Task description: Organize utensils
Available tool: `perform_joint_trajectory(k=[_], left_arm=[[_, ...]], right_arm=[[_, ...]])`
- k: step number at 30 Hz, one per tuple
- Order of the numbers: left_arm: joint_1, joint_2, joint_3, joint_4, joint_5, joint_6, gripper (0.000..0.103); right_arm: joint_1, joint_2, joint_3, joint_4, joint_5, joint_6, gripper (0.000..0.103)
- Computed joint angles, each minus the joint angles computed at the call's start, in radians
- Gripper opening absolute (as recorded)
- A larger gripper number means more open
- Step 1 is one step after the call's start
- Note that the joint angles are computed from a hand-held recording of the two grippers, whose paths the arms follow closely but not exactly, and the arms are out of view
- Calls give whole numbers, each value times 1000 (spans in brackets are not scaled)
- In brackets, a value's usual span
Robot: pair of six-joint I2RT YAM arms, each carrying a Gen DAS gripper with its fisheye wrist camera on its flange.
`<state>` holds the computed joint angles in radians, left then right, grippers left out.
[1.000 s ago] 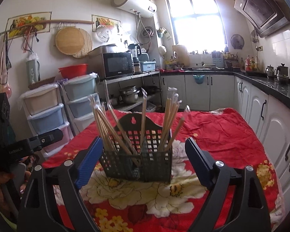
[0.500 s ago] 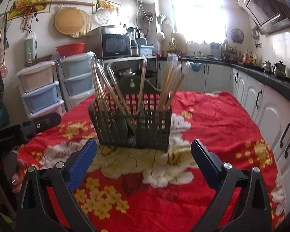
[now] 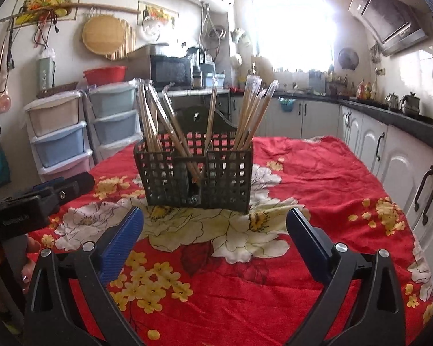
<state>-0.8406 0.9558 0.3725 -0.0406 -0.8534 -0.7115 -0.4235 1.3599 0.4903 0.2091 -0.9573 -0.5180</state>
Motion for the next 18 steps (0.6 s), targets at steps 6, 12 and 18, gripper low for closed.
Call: perform_joint_trajectory(k=[6, 12, 18], left_arm=[[-47, 5, -20, 42, -81, 13, 92], [-86, -7, -53, 118, -154, 60, 92], [-92, -10, -64, 147, -165, 75, 92]], right_arm=[[-71, 4, -45, 162, -86, 114, 96], [-116, 28, -89, 325, -133, 211, 96], [-121, 24, -108, 360, -135, 226, 96]])
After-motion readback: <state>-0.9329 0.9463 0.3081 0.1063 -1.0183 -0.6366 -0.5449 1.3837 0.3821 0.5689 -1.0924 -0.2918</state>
